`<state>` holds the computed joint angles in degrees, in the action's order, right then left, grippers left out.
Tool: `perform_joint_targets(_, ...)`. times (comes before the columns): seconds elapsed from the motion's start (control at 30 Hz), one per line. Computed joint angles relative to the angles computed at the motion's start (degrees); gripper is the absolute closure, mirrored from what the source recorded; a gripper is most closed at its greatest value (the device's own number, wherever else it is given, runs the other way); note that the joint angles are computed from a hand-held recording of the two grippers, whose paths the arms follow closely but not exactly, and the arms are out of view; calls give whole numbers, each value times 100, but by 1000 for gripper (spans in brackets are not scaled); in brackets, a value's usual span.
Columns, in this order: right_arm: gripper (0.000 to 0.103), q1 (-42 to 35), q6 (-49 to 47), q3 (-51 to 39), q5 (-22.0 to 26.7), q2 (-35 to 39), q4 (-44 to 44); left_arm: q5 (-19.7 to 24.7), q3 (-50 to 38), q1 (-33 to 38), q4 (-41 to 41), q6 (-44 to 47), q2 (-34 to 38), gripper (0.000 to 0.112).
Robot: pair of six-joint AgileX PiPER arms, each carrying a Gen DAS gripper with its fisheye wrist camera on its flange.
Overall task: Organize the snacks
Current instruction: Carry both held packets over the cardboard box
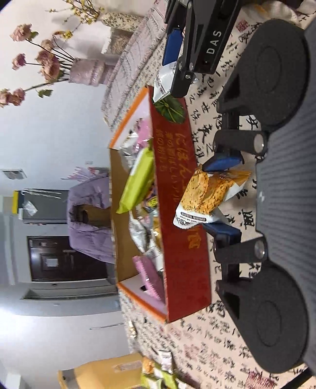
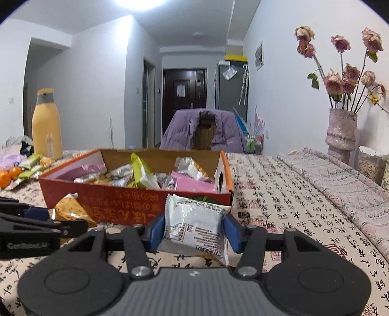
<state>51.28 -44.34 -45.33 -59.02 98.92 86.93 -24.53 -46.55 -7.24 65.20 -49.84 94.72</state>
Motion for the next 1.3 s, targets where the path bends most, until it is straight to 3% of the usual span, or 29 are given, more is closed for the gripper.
perform_joint_targets(0.17, 50, 51, 381, 173, 106, -216, -253, -411, 99, 258, 71, -86, -312, 68)
perform_joint_targets(0.5, 50, -264, -659, -543, 200, -336, -499, -470, -489, 248, 27, -374, -318, 68)
perform_joint_targets(1.07, 50, -1657, -2151, -2608, 1594, 676, -108, 296, -2698, -55, 547, -1716, 1105, 68)
perform_joint_targets(1.3, 46, -1900, -2101, -2966, 1713, 1171, -86, 499, -3312, -97, 709, -2008, 1789, 68)
